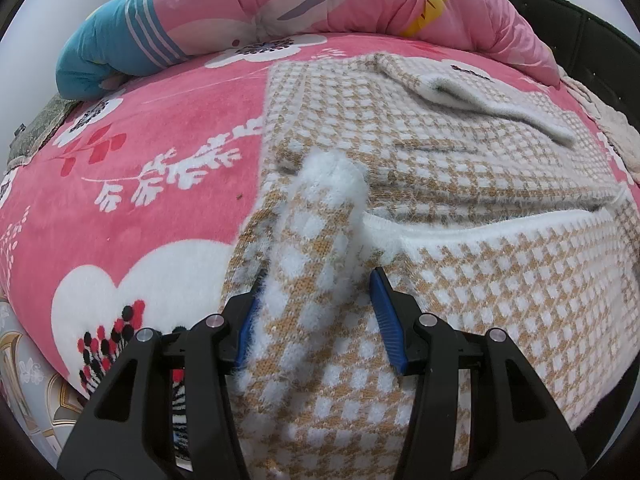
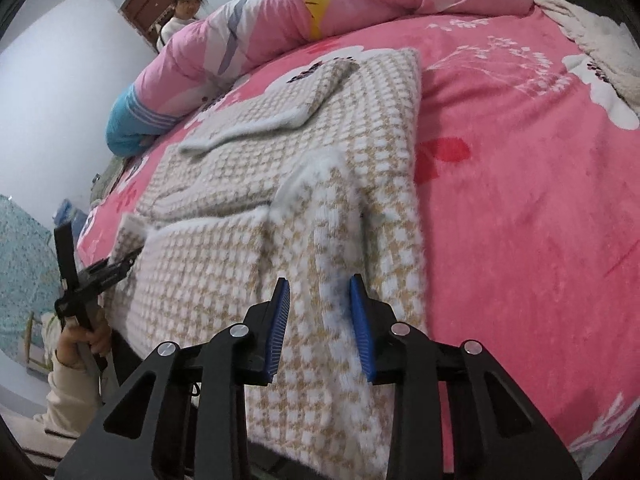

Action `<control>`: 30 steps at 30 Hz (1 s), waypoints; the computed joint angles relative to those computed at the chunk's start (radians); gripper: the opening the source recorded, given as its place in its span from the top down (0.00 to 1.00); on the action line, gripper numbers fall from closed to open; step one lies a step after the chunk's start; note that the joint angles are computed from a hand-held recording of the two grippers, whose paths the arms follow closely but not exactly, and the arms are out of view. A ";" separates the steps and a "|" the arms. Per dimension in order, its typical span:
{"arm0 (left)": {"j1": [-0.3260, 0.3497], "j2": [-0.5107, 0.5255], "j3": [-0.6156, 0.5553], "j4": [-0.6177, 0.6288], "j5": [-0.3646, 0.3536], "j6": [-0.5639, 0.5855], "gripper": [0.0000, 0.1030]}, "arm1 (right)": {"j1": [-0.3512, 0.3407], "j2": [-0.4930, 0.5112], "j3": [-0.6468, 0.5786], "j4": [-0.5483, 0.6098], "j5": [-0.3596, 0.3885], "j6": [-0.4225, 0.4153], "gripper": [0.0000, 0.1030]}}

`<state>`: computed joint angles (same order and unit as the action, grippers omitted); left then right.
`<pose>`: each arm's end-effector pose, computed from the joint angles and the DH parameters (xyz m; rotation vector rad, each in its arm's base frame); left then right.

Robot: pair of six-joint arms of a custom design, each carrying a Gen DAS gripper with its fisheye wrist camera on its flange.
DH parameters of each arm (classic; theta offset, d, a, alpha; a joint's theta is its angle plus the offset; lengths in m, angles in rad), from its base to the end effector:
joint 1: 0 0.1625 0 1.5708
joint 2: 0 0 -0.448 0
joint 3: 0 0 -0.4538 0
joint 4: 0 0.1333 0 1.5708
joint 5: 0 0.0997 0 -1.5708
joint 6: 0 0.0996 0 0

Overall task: Fold large clothes
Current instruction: 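Grasp the white coat edge with the right tool while the left tool holds it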

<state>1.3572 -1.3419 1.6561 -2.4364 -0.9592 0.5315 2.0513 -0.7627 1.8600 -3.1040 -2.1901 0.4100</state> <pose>0.0461 -0.6862 0.4413 0.6749 2.3166 -0.5513 0.3699 -0.5463 0.0367 -0.0935 -2.6329 0.8874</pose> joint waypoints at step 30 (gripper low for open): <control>0.001 0.006 -0.010 0.010 -0.004 -0.005 0.52 | -0.027 0.013 -0.027 0.051 0.044 0.030 0.70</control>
<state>1.3586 -1.3356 1.6460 -2.4261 -0.9636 0.5266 2.0245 -0.7497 1.8328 -3.0525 -2.1463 0.4399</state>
